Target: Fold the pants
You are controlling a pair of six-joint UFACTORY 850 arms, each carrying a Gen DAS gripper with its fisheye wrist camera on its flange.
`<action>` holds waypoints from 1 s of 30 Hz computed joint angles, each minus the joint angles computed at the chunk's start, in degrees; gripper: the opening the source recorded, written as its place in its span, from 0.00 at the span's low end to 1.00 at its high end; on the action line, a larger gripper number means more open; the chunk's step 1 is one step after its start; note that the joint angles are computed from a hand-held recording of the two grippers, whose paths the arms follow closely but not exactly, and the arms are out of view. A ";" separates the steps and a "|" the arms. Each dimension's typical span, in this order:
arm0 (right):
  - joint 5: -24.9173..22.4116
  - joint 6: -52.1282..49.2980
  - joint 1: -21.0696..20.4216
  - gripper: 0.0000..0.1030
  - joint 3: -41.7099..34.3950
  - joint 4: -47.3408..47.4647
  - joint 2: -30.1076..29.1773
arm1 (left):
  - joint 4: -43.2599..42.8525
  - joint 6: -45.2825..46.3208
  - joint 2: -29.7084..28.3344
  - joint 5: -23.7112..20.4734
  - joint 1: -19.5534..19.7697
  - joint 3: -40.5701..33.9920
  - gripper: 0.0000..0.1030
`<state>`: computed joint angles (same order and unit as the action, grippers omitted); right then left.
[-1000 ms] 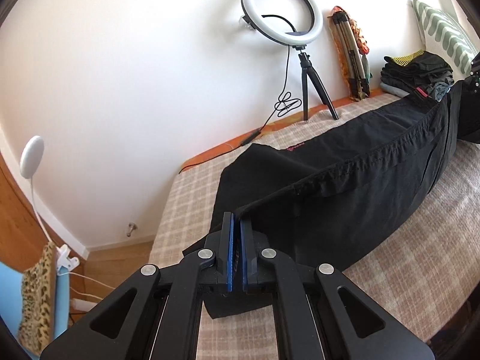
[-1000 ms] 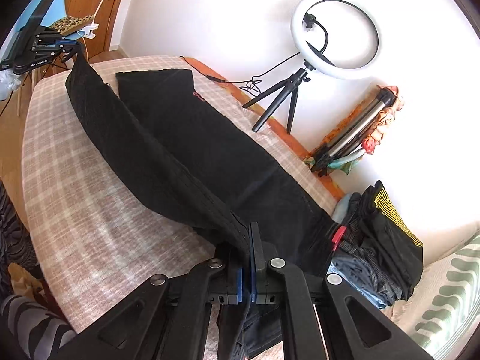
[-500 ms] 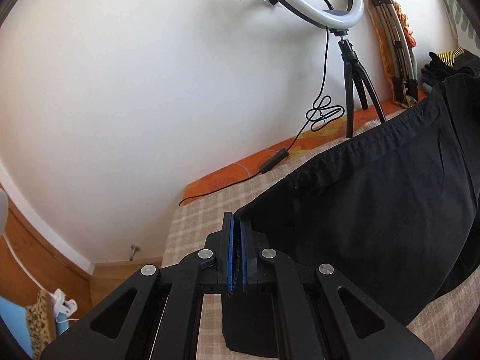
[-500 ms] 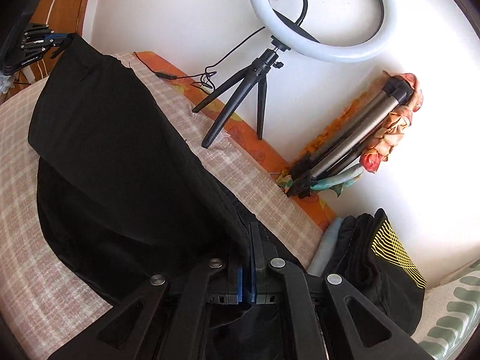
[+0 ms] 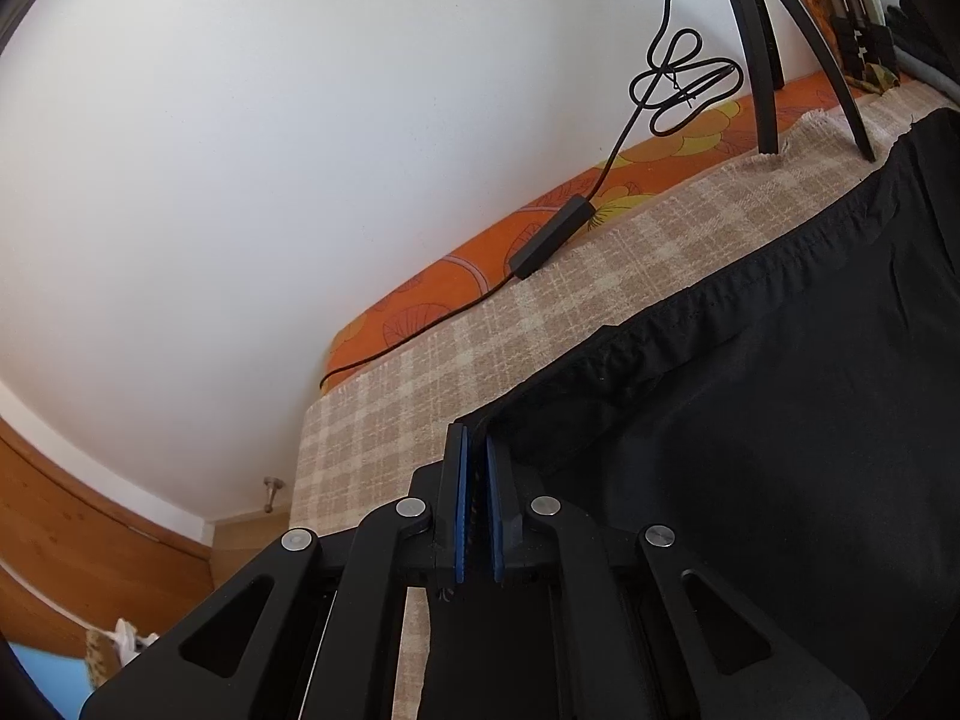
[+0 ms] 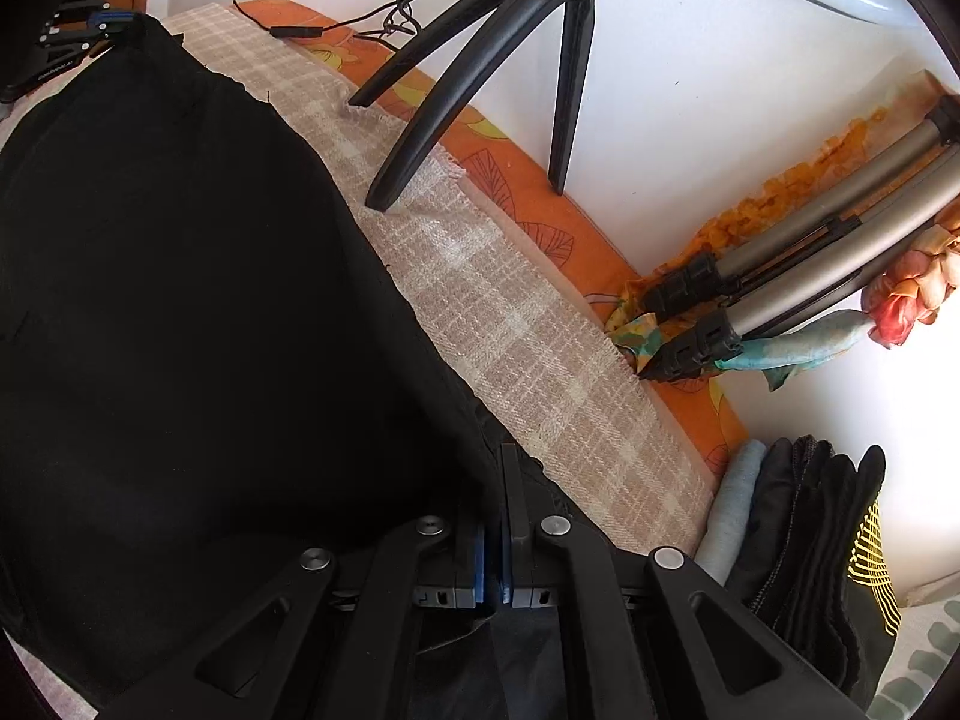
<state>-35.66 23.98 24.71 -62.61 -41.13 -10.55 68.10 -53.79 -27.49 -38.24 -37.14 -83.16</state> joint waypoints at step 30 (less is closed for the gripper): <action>8.79 -25.86 -3.08 0.66 26.57 31.58 32.39 | -49.20 40.53 12.14 21.36 -15.50 9.18 0.66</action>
